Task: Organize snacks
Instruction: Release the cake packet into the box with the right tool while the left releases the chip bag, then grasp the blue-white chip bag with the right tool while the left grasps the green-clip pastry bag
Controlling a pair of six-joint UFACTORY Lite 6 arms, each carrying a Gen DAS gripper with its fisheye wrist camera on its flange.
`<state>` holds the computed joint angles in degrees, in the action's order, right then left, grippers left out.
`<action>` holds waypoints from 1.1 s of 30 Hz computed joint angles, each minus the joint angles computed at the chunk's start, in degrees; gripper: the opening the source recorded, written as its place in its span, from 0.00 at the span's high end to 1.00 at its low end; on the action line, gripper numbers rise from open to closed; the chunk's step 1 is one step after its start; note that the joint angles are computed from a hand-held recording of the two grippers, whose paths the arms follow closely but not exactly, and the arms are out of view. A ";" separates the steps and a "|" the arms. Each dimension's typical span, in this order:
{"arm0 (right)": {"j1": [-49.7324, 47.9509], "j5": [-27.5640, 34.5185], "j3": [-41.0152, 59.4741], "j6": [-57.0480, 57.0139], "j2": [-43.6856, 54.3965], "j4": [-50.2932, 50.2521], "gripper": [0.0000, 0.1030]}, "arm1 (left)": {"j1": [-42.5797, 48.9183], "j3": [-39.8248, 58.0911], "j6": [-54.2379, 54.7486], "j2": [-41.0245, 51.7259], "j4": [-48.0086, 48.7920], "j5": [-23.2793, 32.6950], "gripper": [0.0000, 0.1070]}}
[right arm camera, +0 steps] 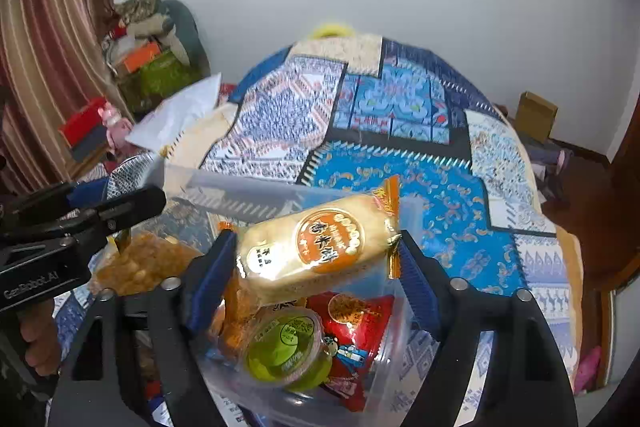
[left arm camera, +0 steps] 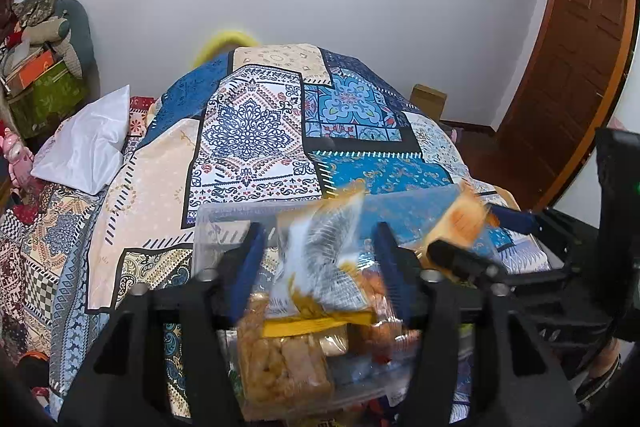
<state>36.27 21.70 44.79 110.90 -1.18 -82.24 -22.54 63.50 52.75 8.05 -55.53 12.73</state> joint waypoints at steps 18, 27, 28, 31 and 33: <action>22.10 10.95 -11.14 2.42 -14.92 9.94 0.17 | 4.99 -24.07 -3.96 -26.86 10.90 4.47 0.25; 25.29 4.80 -13.61 11.20 -8.03 6.81 0.17 | 10.40 -35.75 0.08 -34.06 9.95 8.29 0.25; 24.24 2.60 -13.89 13.11 -6.86 5.13 0.17 | 10.60 -36.27 0.89 -34.23 9.41 8.61 0.25; 22.05 -2.17 -14.12 19.93 -3.75 -1.83 0.17 | 9.60 -37.63 0.76 -34.77 9.27 7.76 0.25; 21.85 -2.12 -13.21 21.77 -1.08 -4.17 0.17 | 9.15 -37.55 2.30 -34.09 6.87 8.12 0.25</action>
<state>58.13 19.57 31.59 132.68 -2.25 -86.41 -13.39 25.95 55.06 -26.04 -48.66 20.85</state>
